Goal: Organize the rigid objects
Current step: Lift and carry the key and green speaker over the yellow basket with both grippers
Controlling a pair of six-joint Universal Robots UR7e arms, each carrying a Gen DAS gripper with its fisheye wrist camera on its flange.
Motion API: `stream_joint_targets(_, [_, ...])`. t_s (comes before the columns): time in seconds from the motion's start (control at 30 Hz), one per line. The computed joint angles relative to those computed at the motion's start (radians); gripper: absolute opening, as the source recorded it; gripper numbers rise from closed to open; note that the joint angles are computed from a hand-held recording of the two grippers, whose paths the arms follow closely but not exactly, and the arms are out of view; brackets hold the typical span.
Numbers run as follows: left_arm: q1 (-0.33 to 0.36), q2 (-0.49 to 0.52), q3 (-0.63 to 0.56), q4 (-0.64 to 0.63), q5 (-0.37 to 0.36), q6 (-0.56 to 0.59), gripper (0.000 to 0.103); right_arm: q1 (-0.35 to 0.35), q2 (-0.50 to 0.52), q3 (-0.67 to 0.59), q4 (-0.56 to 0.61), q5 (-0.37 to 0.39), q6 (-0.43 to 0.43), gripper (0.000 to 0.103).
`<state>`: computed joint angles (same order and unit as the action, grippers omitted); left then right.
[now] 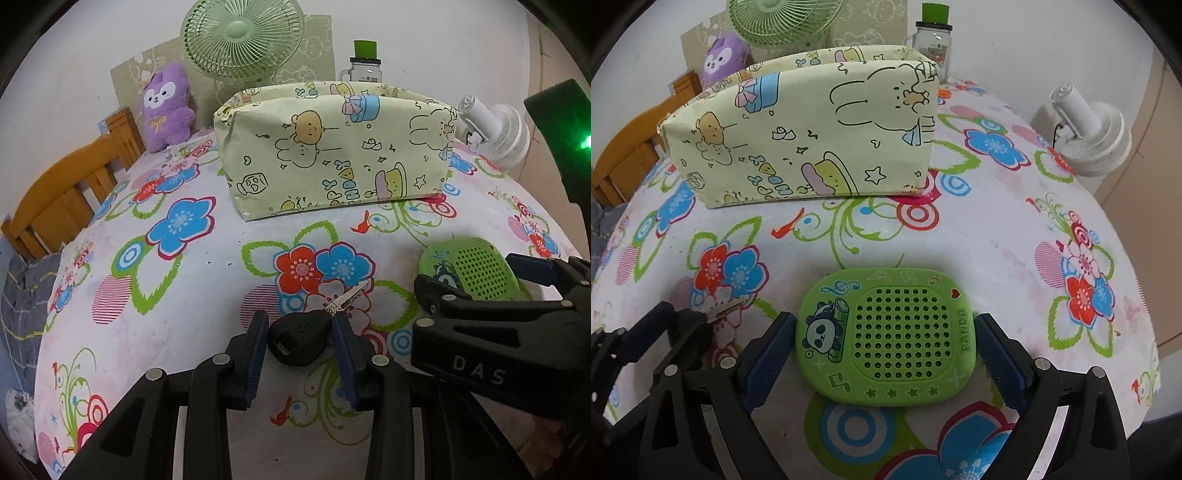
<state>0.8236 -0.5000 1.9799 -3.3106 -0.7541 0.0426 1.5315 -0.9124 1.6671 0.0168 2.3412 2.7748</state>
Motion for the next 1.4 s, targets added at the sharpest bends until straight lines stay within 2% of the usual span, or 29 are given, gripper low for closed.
stream_joint_targets(0.23, [0.0,0.0,0.003,-0.005,-0.001,-0.003,0.036,0.014,0.005,0.007,-0.024,0.023,0.01,0.095])
stream_joint_targets(0.3, [0.006,-0.012,0.004,0.016,-0.027,-0.023,0.036,0.014,0.006,-0.002,0.0,0.018,0.025,0.095])
stream_joint_targets(0.67, [-0.011,-0.022,-0.001,0.031,-0.037,-0.06,0.036,0.029,-0.054,0.044,-0.01,-0.019,0.006,0.095])
stream_joint_targets(1.4, [-0.093,-0.041,-0.028,0.045,0.0,-0.099,0.036,0.057,-0.195,0.097,-0.03,-0.082,-0.055,0.095])
